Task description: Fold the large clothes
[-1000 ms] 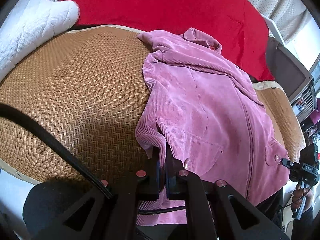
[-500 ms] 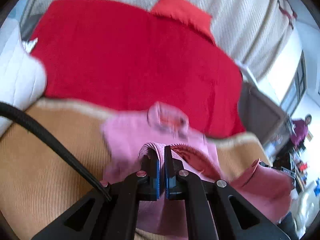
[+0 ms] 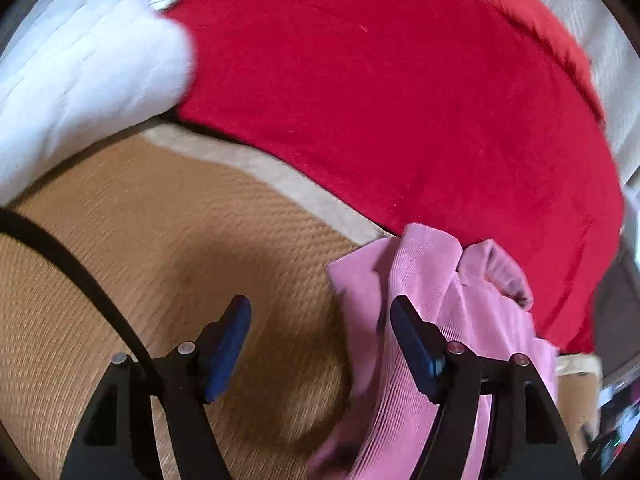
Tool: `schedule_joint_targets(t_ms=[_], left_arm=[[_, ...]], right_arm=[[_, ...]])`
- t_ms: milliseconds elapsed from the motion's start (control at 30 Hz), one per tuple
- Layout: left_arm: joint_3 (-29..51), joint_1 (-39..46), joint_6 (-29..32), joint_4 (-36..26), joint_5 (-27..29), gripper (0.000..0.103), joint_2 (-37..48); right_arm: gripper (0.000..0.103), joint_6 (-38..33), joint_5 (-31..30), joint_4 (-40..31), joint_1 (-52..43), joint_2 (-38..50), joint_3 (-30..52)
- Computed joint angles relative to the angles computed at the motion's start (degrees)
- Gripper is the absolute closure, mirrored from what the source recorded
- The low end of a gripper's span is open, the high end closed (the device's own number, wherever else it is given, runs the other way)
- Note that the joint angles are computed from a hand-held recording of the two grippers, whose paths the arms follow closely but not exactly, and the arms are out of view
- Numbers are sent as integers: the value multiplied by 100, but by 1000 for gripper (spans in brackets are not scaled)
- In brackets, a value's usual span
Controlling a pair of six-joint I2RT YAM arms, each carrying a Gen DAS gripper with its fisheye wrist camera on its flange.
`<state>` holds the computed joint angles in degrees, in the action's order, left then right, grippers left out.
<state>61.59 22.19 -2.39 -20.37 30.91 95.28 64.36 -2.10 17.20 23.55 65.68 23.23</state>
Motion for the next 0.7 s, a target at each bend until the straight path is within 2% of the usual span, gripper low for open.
schedule_joint_targets(t_ms=[67, 100, 167, 200, 233, 300, 367, 433, 467, 500, 533, 567, 600, 667, 700], left_arm=[[-475, 318, 491, -210, 438, 30, -436], [-791, 406, 725, -286, 634, 30, -698], [-1263, 375, 964, -383, 784, 30, -1077], [-1547, 227, 934, -228, 786, 29, -1239], [-1707, 65, 815, -32, 682, 27, -1306], [-1894, -455, 344, 364, 2, 26, -1351], [-1868, -744, -98, 859, -500, 24, -1099], [-1540, -956, -514, 811, -730, 24, -685], [-1375, -1006, -611, 759, -702, 29, -500], [-1228, -1113, -627, 732, -807, 42, -357], [-1080, -1164, -496, 623, -869, 74, -265], [-992, -1174, -382, 552, -815, 91, -228], [-872, -1217, -289, 410, -848, 91, -245], [-860, -1167, -259, 258, -833, 94, -530], [-932, -1050, -181, 185, -750, 95, -822]], right_arm=[[28, 183, 449, -503, 610, -529, -184], [28, 489, 829, -572, 1149, -698, -329], [28, 1118, 1074, -345, 1709, -480, -449], [28, 1314, 1007, -59, 1791, -203, -458], [28, 1410, 1005, 120, 1848, 88, -389], [30, 1407, 1226, -8, 1863, 583, 42], [30, 1528, 1008, 154, 1564, 963, 319], [29, 2014, 1033, -14, 1409, 1377, 704], [29, 2043, 1102, 7, 1362, 1533, 855], [30, 2018, 1111, 23, 1291, 1700, 1000], [33, 2051, 1135, 50, 1269, 1815, 1063], [59, 2133, 1135, 49, 1212, 1944, 1141], [86, 2175, 949, 165, 1107, 2103, 1175], [88, 1927, 913, -233, 1079, 2229, 1568], [89, 1565, 1103, -776, 1195, 2013, 1809]])
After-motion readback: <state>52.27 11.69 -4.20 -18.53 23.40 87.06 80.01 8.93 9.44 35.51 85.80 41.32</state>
